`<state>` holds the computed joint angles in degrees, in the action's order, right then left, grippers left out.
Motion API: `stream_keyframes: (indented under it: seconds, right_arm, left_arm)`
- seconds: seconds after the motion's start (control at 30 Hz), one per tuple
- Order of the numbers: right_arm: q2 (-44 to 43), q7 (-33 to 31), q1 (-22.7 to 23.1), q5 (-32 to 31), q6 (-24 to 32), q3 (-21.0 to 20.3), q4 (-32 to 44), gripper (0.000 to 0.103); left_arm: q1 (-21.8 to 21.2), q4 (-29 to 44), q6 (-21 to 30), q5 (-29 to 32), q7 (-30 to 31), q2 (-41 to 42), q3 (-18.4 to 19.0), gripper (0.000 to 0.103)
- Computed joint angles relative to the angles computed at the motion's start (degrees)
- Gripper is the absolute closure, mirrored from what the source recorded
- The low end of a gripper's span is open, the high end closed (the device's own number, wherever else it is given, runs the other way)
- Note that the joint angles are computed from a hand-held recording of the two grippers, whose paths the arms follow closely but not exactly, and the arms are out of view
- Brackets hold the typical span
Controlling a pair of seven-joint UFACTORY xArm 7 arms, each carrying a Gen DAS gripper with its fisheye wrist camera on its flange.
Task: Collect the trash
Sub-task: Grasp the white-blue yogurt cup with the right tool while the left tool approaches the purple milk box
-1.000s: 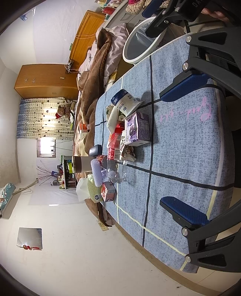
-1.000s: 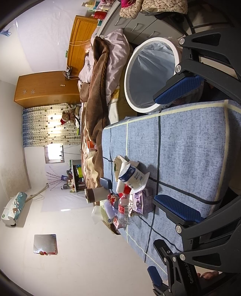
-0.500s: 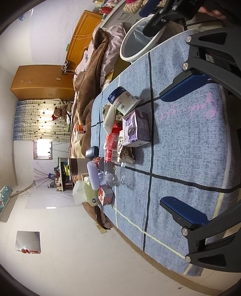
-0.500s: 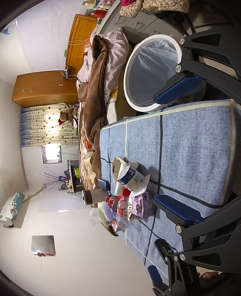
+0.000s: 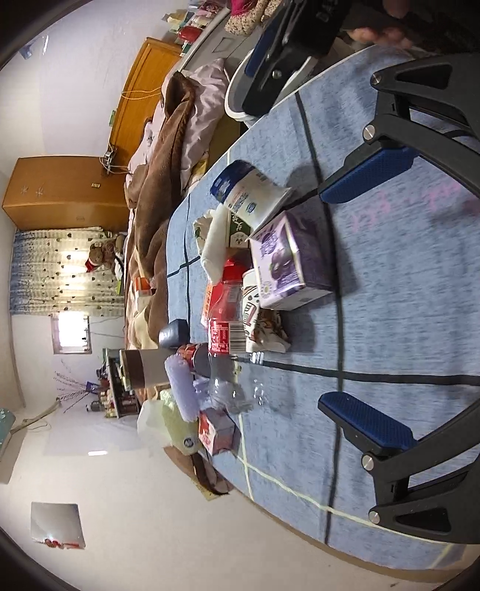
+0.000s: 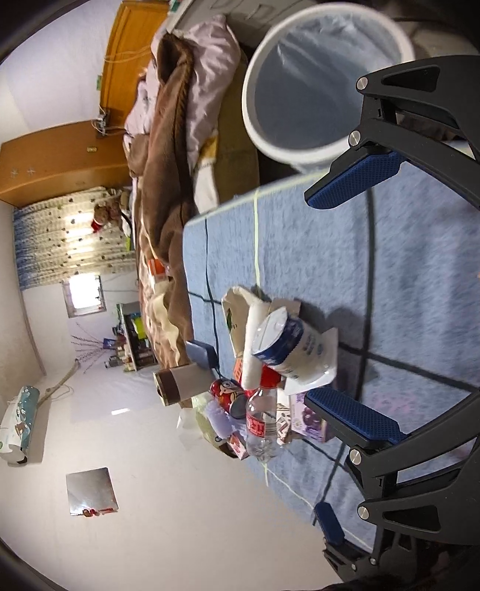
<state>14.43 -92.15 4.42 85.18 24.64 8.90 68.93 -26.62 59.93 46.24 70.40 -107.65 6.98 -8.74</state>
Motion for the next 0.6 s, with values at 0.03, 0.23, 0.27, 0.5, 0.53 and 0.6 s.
stream_keyframes:
  seconds: [0.03,0.23,0.27,0.5,0.53,0.6]
  right_arm:
    - [0.80,2.16,0.28,-1.84,0.28,-0.11,0.90,0.009]
    - [6.10,14.42,-0.20,-11.95,2.77,1.11,6.64,0.021]
    - [6.98,15.62,-0.45,-13.07,2.92,1.61,7.59,0.022]
    - [10.56,25.73,-2.37,-23.02,7.99,4.03,11.89,0.026]
    - [10.98,26.64,-2.66,-23.99,8.76,4.23,12.45,0.030]
    - [12.11,28.55,-3.81,-25.17,12.24,4.81,14.11,0.036]
  left_arm:
    - [0.51,-0.07,-1.17,-0.10,0.52,-0.01,0.34,0.000]
    - [2.60,0.30,-5.75,-0.74,4.75,0.87,1.60,0.000]
    - [2.83,0.29,-6.33,-1.29,5.40,0.92,1.76,0.000]
    - [4.43,1.15,-11.81,-2.29,10.64,2.25,3.25,0.000]
    - [4.77,1.42,-12.73,-2.69,11.93,2.51,3.53,0.000]
    - [4.95,2.00,-13.69,-3.58,14.08,2.97,3.85,0.000]
